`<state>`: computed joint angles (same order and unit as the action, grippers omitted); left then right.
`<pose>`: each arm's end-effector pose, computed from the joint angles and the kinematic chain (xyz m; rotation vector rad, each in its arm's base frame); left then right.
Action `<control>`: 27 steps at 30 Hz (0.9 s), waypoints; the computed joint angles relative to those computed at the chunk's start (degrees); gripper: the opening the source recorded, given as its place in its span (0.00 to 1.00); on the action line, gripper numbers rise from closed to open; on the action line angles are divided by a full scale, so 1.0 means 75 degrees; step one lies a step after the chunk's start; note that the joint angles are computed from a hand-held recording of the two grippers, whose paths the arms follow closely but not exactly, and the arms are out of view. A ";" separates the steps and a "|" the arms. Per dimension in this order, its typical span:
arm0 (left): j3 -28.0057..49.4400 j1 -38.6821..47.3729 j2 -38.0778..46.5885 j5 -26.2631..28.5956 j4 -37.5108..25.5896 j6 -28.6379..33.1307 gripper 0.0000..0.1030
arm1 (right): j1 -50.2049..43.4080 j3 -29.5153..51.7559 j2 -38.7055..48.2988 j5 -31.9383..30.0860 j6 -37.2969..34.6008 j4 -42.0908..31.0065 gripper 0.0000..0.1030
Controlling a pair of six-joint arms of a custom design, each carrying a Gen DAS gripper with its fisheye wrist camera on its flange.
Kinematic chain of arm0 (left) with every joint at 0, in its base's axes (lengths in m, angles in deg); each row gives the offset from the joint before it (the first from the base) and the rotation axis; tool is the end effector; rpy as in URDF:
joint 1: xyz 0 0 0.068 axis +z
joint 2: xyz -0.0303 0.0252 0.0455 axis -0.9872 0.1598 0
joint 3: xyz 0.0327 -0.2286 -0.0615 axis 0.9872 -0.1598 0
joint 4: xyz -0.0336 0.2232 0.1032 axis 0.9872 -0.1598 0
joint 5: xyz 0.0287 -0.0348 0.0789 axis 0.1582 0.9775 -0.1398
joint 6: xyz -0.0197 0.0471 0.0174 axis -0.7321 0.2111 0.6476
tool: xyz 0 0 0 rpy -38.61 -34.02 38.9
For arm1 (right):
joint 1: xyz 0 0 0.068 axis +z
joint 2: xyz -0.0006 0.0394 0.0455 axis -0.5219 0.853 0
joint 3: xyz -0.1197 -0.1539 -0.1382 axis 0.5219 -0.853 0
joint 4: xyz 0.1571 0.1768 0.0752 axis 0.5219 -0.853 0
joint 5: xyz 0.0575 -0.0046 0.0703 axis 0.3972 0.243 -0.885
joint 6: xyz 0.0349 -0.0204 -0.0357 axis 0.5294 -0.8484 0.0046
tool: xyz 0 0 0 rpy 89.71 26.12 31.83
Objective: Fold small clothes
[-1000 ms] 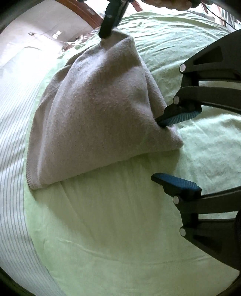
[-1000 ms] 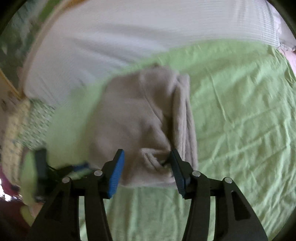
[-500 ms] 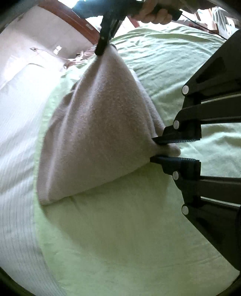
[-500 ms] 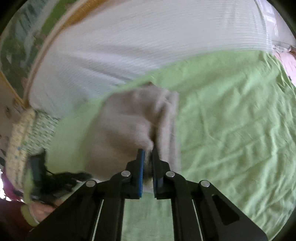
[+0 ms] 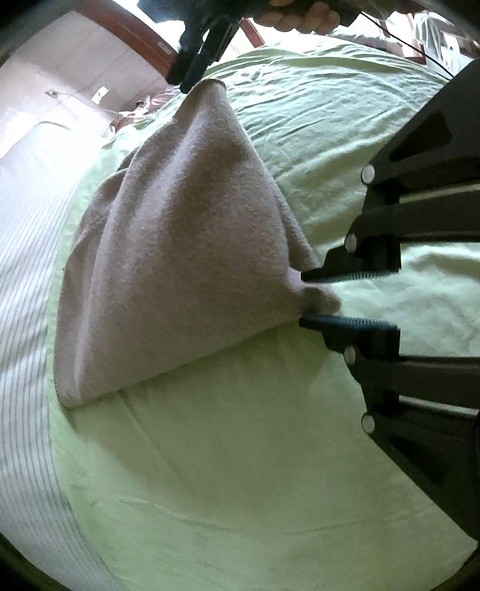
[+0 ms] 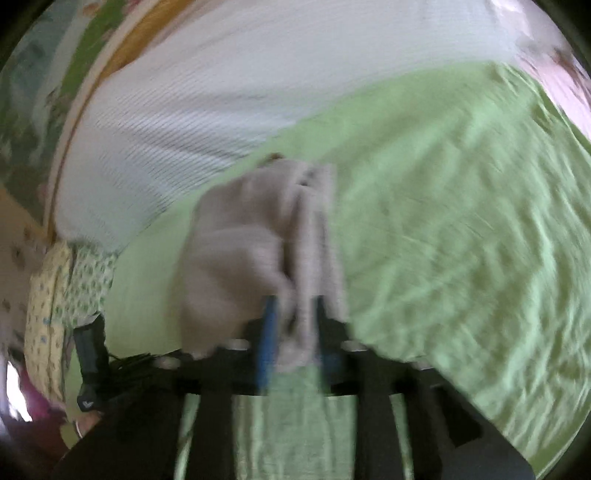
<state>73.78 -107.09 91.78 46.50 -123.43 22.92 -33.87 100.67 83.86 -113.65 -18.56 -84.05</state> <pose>0.2316 -0.1124 0.2731 -0.2151 2.6337 -0.3144 0.1407 0.0087 0.3498 0.1660 2.2545 0.6181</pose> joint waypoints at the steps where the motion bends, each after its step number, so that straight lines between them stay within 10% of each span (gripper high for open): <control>1: -0.0013 0.0003 -0.0010 0.0003 -0.0022 -0.0069 0.43 | 0.0550 0.0080 0.0117 0.0466 0.0170 0.0099 0.55; 5: -0.0191 0.0156 -0.0121 0.0128 0.0117 -0.0340 0.50 | 0.1734 0.0140 0.0781 0.1447 0.0308 0.0441 0.53; 8: -0.0234 0.0286 -0.0027 0.0220 0.0355 -0.0389 0.33 | 0.1805 -0.0022 0.1323 0.1204 0.0139 0.0613 0.08; 9: -0.0162 0.0331 0.0087 0.0306 0.0379 -0.0302 0.09 | 0.1881 -0.0019 0.1382 0.1239 0.0175 0.0625 0.08; 18: -0.0200 0.0129 0.0228 0.0481 0.0378 0.0117 0.11 | 0.0932 -0.0488 0.1483 0.1009 -0.0824 0.0237 0.07; 23: -0.0146 0.0533 -0.0149 0.0897 -0.0047 0.0088 0.23 | 0.0957 -0.0278 0.1615 0.0880 -0.0544 0.0331 0.10; 25: -0.0060 0.0741 -0.0413 0.0967 -0.0206 0.0035 0.54 | 0.1084 -0.0042 0.1549 0.1035 -0.0462 0.0313 0.18; 27: 0.0037 0.0949 -0.0610 0.0972 -0.0278 -0.0073 0.63 | 0.1065 0.0280 0.1602 0.0989 -0.0321 0.0328 0.43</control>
<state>74.06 -99.97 87.20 53.80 -125.51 22.37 -25.88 102.78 95.87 -106.23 -20.97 -81.59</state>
